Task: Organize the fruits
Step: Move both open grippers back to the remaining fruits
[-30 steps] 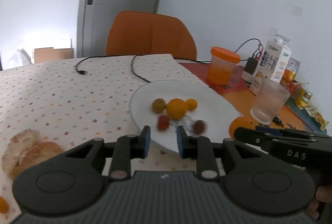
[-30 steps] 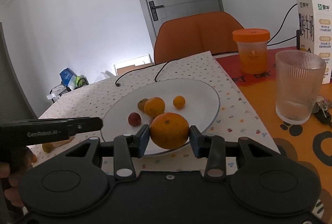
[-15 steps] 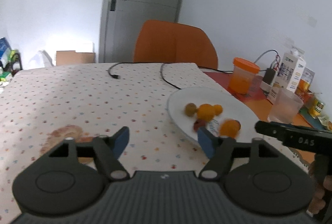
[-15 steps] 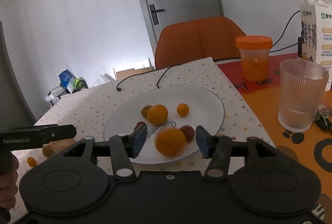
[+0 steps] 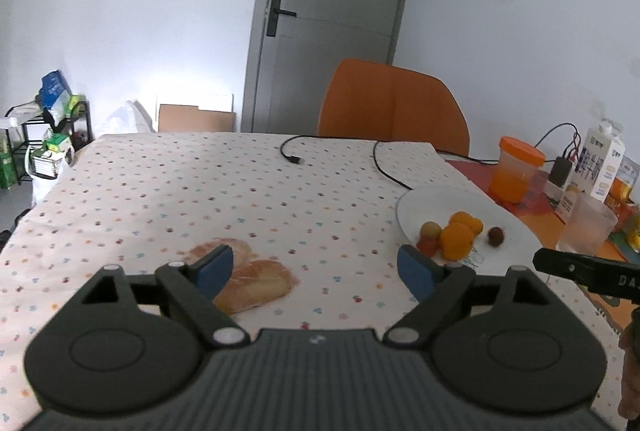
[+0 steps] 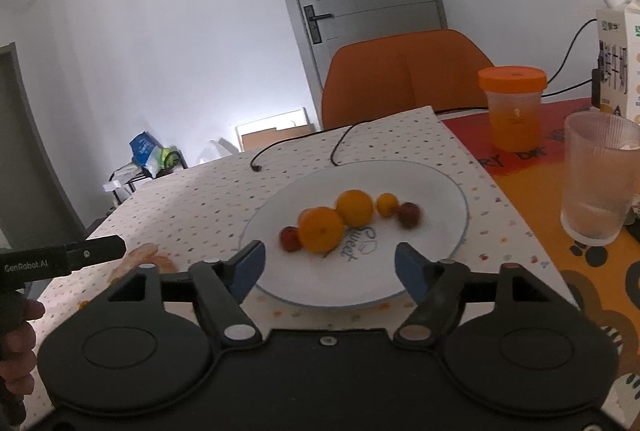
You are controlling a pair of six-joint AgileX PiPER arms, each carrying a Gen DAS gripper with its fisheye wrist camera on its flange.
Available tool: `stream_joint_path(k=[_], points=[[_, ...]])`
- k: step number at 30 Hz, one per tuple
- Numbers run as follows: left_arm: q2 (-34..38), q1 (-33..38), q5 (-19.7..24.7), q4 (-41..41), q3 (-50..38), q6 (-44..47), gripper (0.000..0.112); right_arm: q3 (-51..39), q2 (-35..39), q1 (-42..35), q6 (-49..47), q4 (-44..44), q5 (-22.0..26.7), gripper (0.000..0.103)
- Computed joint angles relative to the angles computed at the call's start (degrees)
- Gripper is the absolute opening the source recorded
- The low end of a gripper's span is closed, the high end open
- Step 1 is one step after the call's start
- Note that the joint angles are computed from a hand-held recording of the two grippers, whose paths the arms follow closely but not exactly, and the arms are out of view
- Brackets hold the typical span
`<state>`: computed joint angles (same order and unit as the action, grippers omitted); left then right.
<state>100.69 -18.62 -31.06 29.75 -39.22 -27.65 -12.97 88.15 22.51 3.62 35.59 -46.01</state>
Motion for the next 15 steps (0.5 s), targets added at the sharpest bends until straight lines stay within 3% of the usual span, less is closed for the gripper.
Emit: stream_joint_path(k=[2, 8, 15], points=[[-0.5, 1.3, -0.6, 1.2, 0.7, -1.1, 0.09, -0.4, -0.4, 1.6, -1.5, 1.9, 0.1, 0.086], [-2.4, 4.8, -2.2, 5.2, 2.9, -3.7, 0.09, -2.3, -1.4, 6.8, -4.8, 6.8, 0.7, 0.101], [-4.5, 9.3, -3.8, 9.3, 5.6, -5.6, 0.091, -5.4, -0.6, 10.3, -8.0, 9.5, 2.1, 0.103]])
